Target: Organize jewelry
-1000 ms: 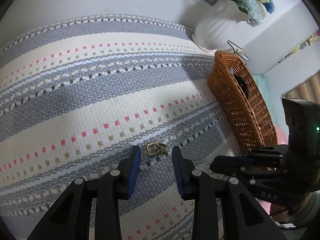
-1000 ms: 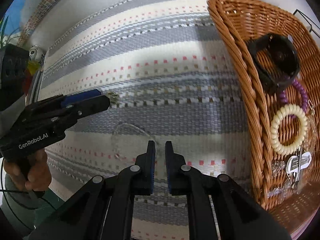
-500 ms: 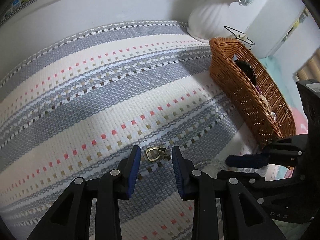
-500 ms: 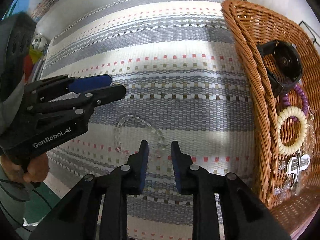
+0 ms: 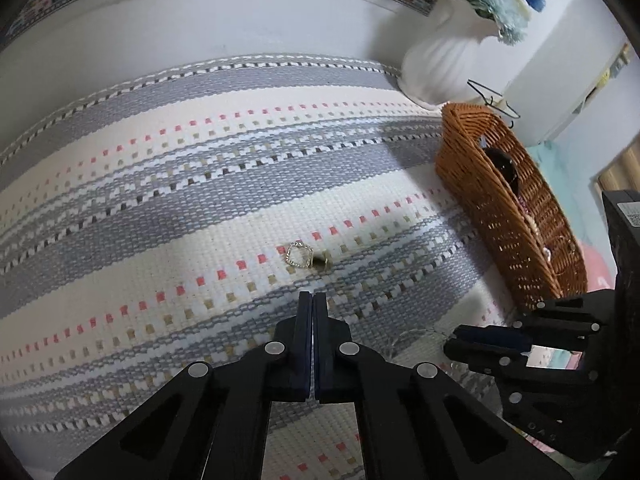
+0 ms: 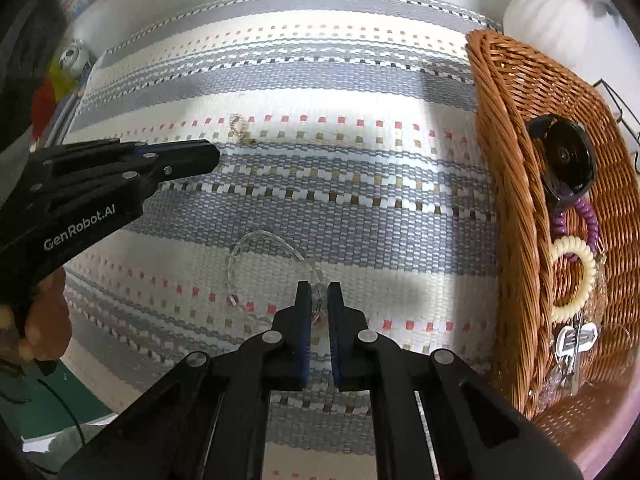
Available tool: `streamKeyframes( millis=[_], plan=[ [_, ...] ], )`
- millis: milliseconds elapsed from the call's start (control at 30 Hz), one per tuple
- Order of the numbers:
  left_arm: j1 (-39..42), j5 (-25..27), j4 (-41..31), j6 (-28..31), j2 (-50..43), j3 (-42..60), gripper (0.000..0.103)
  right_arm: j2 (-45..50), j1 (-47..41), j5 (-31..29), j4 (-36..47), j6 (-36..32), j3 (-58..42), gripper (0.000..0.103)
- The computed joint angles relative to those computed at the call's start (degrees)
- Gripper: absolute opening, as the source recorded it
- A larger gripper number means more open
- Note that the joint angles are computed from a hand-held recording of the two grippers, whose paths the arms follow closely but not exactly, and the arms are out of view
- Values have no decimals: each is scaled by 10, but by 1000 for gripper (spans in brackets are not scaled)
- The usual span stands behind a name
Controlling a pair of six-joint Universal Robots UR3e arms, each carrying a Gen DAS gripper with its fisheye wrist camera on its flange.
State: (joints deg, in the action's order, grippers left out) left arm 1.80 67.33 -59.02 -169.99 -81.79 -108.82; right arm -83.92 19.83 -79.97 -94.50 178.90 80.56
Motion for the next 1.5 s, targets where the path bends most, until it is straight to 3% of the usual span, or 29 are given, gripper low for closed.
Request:
streamKeyframes(
  millis=[100, 200, 333, 433, 667, 1000, 1100, 1500],
  plan=[
    [13, -10, -10, 2, 9, -2, 0, -4, -7, 14, 9, 0, -8, 9],
    [43, -56, -40, 8, 11, 3, 2, -5, -5, 18, 11, 0, -9, 9],
    [39, -73, -30, -23, -14, 26, 20, -18, -19, 34, 14, -9, 11, 9],
    [15, -56, -12, -43, -42, 43, 22, -25, -21, 37, 10, -12, 26, 9],
    [-29, -9, 48, -99, -89, 54, 22, -26, -29, 53, 4, -20, 40, 9],
    [-81, 53, 87, -134, -143, 101, 22, -25, -47, 70, 2, -45, 49, 9],
    [-110, 100, 101, -132, -156, 113, 12, -30, -53, 71, 3, -52, 53, 9],
    [-65, 48, 63, -92, -70, 65, 8, -67, -80, 97, 27, -56, 38, 9]
  ],
)
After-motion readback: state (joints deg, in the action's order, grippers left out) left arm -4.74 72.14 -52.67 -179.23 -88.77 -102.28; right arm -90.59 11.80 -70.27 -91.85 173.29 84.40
